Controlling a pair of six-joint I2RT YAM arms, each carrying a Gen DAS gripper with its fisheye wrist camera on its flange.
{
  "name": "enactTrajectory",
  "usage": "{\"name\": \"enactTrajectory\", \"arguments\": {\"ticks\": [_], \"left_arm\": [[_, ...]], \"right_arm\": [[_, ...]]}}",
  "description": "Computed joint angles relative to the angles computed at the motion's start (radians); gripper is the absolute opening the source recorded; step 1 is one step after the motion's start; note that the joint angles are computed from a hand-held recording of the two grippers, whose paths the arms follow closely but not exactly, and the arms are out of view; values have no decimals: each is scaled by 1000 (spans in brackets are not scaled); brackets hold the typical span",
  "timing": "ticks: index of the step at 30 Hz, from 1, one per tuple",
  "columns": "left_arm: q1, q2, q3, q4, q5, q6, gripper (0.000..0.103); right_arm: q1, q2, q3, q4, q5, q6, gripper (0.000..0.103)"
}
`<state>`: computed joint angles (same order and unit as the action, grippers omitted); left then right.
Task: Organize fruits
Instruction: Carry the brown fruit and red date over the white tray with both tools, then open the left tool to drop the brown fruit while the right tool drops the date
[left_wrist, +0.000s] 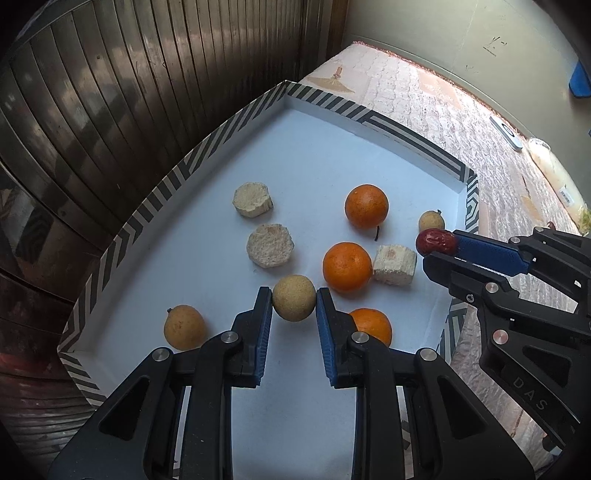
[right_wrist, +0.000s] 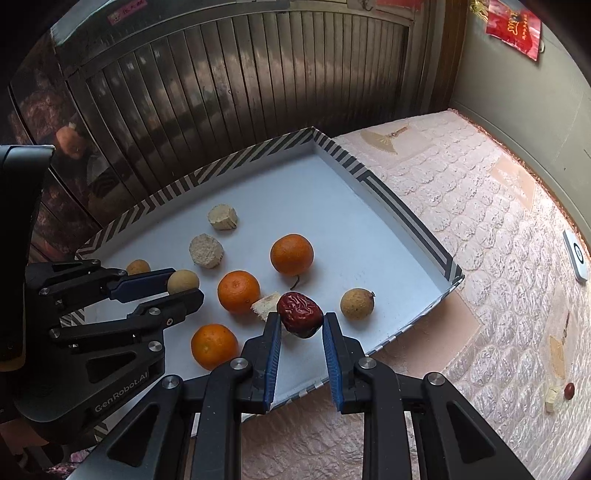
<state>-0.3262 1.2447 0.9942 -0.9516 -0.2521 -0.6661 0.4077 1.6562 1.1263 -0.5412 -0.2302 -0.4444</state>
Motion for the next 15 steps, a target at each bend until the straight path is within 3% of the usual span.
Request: {"name": "enactTrajectory", "arguments": {"ticks": [15], "left_arm": [[32,32,1,17,25,9,24]], "right_arm": [[28,66,57,-5,25,7,22]]}}
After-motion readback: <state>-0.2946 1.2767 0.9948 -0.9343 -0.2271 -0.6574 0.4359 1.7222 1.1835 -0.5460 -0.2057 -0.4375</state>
